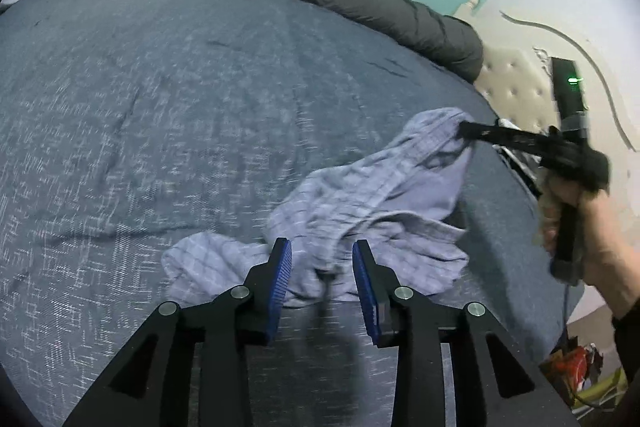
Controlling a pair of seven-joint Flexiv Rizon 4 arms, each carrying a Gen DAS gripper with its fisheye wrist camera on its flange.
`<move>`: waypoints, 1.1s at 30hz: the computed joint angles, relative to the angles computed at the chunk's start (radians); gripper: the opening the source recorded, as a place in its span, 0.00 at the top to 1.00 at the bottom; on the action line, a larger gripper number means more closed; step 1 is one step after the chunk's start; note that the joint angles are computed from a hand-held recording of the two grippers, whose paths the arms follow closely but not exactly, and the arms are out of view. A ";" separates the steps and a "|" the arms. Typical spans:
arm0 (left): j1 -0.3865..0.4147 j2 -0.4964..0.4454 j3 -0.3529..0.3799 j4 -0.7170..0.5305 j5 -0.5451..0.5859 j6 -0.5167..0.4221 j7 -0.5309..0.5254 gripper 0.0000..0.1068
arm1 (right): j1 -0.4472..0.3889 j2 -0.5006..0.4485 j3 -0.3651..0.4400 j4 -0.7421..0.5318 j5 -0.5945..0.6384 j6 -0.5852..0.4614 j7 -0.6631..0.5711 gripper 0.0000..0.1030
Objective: Fold clothes
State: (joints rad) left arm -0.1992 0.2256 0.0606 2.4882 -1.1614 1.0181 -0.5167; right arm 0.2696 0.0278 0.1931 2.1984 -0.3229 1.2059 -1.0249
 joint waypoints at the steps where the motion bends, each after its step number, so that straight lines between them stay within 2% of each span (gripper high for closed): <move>1: -0.004 0.007 -0.002 0.000 -0.002 -0.002 0.002 0.68 | 0.000 -0.004 -0.001 0.000 0.012 0.003 -0.007 0.92; 8: -0.017 -0.040 -0.023 -0.009 0.014 0.007 -0.004 0.68 | 0.000 -0.020 -0.005 -0.008 0.078 0.002 -0.056 0.92; 12: -0.014 -0.082 -0.025 -0.022 -0.019 0.001 0.000 0.68 | 0.001 -0.008 -0.003 -0.010 0.136 -0.003 -0.102 0.92; 16: -0.001 -0.100 -0.030 -0.035 -0.061 -0.004 0.023 0.92 | 0.005 0.011 0.001 -0.015 0.166 -0.020 -0.152 0.92; 18: 0.003 -0.096 -0.029 -0.039 -0.077 -0.011 0.034 0.95 | 0.008 0.024 0.003 -0.015 0.176 -0.028 -0.170 0.92; 28: 0.030 0.028 0.017 -0.036 -0.110 -0.036 0.051 0.97 | 0.015 0.158 0.005 -0.020 0.223 -0.080 -0.240 0.92; 33: 0.063 0.113 0.052 -0.079 -0.023 -0.070 0.005 0.97 | 0.035 0.246 0.004 -0.055 0.259 -0.138 -0.284 0.92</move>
State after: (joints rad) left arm -0.1359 0.3382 0.1128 2.4089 -1.1847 0.9478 -0.5115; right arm 0.3042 0.2736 0.1970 2.1433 -0.0638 1.0681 -1.3084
